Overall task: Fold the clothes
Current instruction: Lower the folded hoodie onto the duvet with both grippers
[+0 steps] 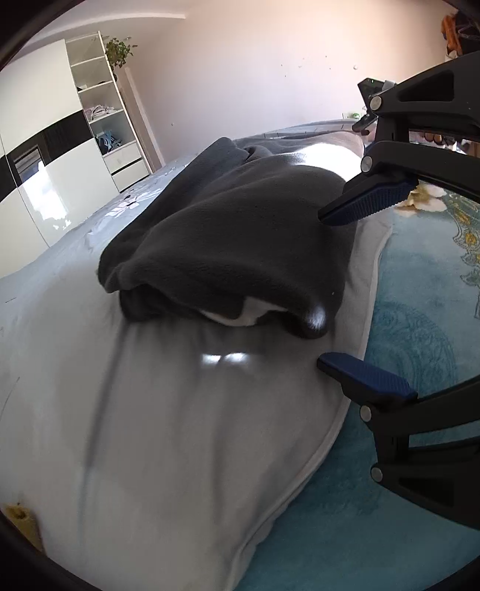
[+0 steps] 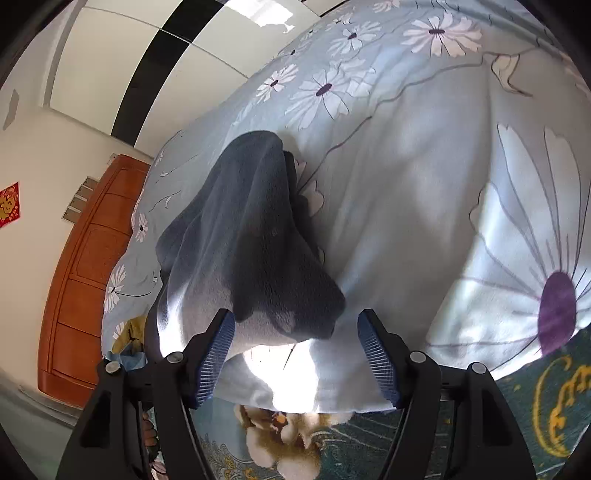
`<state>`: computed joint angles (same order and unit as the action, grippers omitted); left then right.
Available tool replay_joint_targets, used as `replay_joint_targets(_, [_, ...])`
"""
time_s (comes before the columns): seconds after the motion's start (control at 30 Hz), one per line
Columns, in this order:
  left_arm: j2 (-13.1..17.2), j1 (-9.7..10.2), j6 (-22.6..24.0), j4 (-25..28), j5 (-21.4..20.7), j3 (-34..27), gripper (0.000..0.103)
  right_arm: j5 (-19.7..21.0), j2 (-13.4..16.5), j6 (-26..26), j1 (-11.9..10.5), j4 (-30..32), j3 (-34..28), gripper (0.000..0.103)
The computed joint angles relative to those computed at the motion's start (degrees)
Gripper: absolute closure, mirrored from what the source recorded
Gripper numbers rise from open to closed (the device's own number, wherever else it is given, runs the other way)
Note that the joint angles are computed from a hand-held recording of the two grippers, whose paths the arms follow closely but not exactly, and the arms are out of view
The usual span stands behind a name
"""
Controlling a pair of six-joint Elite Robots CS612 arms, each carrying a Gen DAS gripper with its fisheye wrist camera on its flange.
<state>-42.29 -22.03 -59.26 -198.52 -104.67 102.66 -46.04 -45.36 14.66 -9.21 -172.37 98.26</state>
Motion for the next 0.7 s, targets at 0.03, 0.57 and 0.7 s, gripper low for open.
replay_joint_targets(0.03, [0.33, -0.25, -1.19, -0.82, 0.92, -0.2, 0.027, 0.99, 0.53, 0.75, 0.11, -0.52, -0.22, 0.032])
replay_joint_targets(0.57, [2.02, -1.6, -7.93, -4.66, 7.66, -2.36, 0.014, 1.46, 6.03, 15.28, 1.87, -18.14, -4.62, 0.026])
replay_joint_targets(0.7, [3.03, -1.6, -11.26, -10.02, 8.86, -2.3, 0.019, 0.95, 6.84, 17.19, 2.16, -18.17, -5.78, 0.028])
